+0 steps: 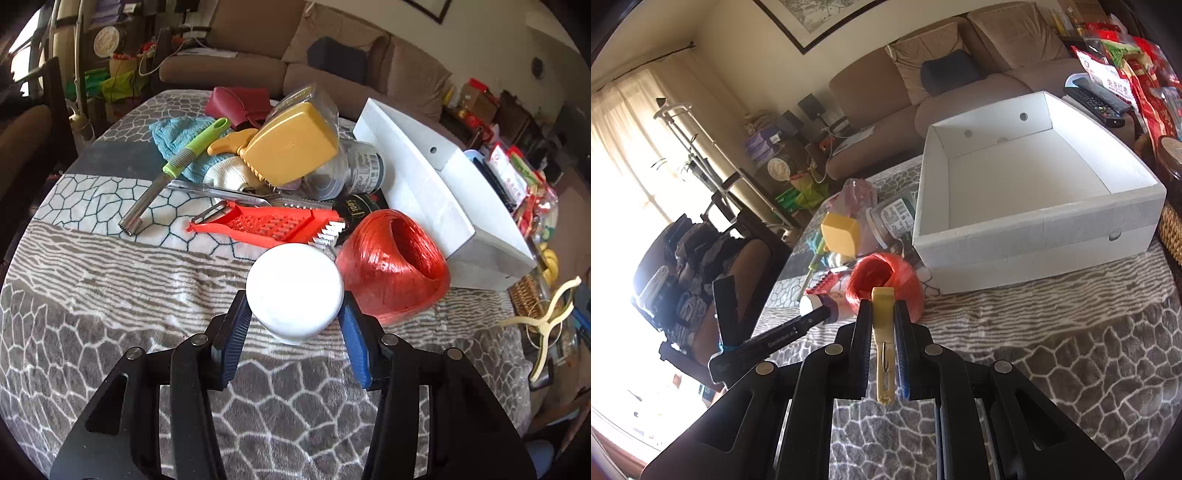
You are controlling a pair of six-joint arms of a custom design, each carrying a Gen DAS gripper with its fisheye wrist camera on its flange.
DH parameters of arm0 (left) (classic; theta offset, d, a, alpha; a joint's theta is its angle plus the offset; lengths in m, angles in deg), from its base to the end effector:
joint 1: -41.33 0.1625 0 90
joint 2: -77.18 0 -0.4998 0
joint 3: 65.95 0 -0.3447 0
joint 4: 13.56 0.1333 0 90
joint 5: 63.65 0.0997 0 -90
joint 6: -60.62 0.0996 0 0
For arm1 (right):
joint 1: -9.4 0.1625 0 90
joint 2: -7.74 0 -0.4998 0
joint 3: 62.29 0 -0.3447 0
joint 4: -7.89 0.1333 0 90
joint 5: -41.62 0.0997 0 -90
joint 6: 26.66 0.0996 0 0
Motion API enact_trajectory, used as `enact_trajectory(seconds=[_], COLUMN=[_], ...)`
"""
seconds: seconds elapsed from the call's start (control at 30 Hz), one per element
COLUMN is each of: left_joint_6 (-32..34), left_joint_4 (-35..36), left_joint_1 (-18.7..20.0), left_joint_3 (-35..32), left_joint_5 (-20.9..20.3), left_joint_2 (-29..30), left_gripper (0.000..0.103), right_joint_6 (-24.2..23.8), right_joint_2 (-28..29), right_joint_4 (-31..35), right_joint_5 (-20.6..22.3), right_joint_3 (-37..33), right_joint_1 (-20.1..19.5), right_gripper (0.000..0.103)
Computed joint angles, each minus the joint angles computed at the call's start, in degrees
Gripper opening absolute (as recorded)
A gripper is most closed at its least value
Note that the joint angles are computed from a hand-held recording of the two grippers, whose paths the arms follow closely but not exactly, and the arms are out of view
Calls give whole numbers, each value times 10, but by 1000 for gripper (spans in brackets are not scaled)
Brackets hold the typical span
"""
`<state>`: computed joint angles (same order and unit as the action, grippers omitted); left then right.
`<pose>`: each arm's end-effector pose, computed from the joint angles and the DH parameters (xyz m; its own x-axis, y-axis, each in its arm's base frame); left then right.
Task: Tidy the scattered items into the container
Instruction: 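Carry the yellow clip toward the white box with the right tool while the left tool grasps the white bottle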
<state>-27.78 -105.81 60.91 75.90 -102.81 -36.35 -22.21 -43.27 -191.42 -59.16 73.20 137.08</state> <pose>-0.0857 -0.2539 0.3569 -0.8429 -0.2811 -0.4587 0.1330 0.7173 -0.6840 0.3837 -0.3092 0.1609 -0.8660 -0.4809 0.1367 -0.4890 0.7579 -0.4318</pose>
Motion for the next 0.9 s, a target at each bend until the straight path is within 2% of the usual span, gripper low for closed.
enact_trajectory(seconds=[0.1, 0.3, 0.47, 0.57, 0.67, 0.8, 0.9], left_joint_6=[-59, -131, -110, -38, 85, 248, 336], left_joint_4=[86, 174, 175, 99, -36, -214, -328], left_joint_1=[-47, -114, -131, -110, -70, -7, 46], left_joint_3=[-14, -48, -97, -122, -139, -168, -192], left_joint_5=[-27, -62, -41, -15, 3, 13, 0], left_joint_2=[-11, -18, 17, 52, 104, 200, 272], left_gripper=[45, 45, 45, 45, 45, 45, 45], right_joint_6=[1, 8, 3, -5, -20, -38, -55], right_joint_2=[-12, -39, -66, -81, -91, -94, -84], right_joint_4=[1, 6, 27, 42, 65, 96, 113], right_joint_5=[5, 19, 24, 27, 25, 13, -3], right_joint_3=[3, 10, 2, -13, -40, -85, -121], right_joint_1=[4, 12, 11, 4, -6, -24, -41], right_gripper=[11, 11, 11, 11, 11, 11, 11])
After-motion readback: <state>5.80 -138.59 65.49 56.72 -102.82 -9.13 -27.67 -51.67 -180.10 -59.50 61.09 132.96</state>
